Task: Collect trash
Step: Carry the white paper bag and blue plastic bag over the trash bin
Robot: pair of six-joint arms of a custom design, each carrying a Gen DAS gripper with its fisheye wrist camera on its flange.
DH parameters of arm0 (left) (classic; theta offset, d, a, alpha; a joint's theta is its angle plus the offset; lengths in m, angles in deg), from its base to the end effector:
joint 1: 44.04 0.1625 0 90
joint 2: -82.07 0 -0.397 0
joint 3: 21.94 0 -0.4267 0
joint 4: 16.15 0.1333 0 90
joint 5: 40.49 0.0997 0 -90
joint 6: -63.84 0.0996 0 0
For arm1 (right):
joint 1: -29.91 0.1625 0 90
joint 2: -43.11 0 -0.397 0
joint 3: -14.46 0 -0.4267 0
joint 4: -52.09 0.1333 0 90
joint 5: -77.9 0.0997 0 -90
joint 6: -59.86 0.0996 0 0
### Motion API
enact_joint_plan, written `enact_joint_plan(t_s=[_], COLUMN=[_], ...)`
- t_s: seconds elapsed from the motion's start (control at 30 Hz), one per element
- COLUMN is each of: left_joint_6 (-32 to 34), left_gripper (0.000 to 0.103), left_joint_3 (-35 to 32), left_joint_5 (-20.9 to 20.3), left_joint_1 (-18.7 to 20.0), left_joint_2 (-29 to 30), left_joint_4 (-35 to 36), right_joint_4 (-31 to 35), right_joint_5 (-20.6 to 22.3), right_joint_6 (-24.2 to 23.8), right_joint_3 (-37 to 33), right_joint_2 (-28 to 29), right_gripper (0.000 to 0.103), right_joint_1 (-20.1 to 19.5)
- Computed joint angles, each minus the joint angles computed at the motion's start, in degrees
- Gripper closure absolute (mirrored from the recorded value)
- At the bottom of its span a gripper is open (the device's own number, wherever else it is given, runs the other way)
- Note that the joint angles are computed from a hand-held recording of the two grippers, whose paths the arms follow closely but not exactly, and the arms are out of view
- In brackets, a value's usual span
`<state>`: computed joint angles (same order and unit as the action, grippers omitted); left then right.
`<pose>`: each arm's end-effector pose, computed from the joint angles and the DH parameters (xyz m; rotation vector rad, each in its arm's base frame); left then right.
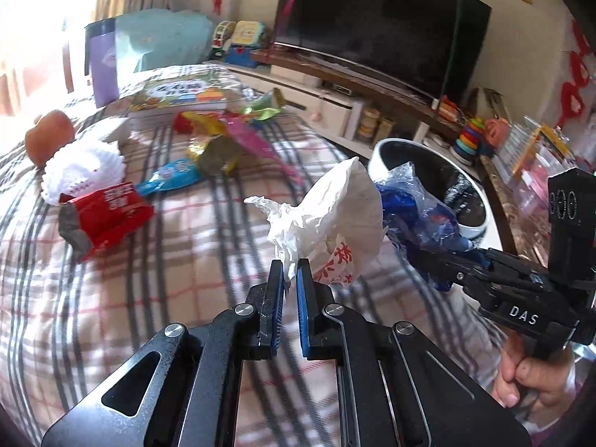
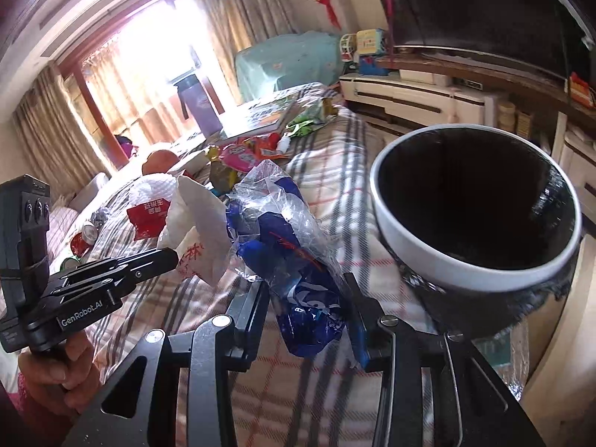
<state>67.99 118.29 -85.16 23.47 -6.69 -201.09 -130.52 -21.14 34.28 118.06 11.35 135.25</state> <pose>0.0375 -0.4430 0.2434 0.1557 2.3026 -1.0475 0.2718 -0.5462 -0.0906 0.9777 -2.7412 0.5107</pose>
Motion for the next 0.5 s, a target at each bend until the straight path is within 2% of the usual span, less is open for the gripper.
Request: enact_joint_plan(t_s=[0.5], left_joint_6=[-0.91], left_gripper=[0.097], left_joint_3=[0.0], left_joint_5=[-0.33], left_joint_1=[-3.29], left_joint_2=[2.38], left_joint_4=[0.49], right_joint_4=[-5.18], right_joint_5=[-1.03], right_joint_6=[1.28], right_joint_3=[3.68], right_joint_2=[-3.68], right_gripper=[0.064], right_joint_1=[-2.17])
